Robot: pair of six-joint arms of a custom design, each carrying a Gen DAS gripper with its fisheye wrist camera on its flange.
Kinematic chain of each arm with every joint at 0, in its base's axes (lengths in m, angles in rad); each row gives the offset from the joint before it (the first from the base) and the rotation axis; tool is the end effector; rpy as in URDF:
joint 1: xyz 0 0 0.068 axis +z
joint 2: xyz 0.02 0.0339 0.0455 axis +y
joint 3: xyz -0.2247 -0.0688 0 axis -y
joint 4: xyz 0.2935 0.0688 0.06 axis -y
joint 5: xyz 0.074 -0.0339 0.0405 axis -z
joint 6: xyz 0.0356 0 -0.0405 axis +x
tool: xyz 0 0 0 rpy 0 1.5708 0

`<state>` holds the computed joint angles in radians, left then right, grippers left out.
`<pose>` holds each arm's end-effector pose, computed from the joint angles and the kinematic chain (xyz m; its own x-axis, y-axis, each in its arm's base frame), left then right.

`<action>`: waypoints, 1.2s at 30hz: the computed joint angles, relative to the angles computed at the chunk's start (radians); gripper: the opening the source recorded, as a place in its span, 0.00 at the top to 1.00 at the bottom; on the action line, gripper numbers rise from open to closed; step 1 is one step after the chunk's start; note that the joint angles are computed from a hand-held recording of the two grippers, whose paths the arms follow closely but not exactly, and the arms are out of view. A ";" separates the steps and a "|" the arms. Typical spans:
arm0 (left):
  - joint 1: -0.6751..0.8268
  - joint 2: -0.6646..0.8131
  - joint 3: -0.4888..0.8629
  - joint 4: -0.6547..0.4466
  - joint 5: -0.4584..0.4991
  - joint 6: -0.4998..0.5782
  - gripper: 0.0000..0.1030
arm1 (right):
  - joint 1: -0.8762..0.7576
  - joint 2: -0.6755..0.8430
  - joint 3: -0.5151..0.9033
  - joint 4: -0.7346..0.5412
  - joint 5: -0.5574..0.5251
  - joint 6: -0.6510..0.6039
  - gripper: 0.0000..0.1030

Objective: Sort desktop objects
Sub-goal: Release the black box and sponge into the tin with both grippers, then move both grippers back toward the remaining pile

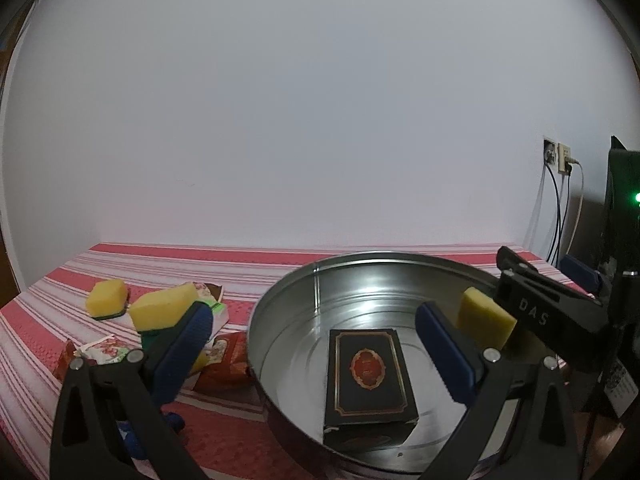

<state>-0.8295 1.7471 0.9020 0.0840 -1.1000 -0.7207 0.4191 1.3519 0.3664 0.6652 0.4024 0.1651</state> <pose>0.2694 -0.2473 0.0928 -0.2832 -0.1340 -0.9497 -0.3834 0.9235 -0.0160 0.2657 0.1031 0.0877 -0.2894 0.0366 -0.9565 0.0128 0.9993 0.0344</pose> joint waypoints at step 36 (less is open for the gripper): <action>0.080 -0.350 -0.312 -0.216 0.061 -0.178 0.01 | 0.282 -0.377 -0.240 -0.078 0.225 0.111 0.17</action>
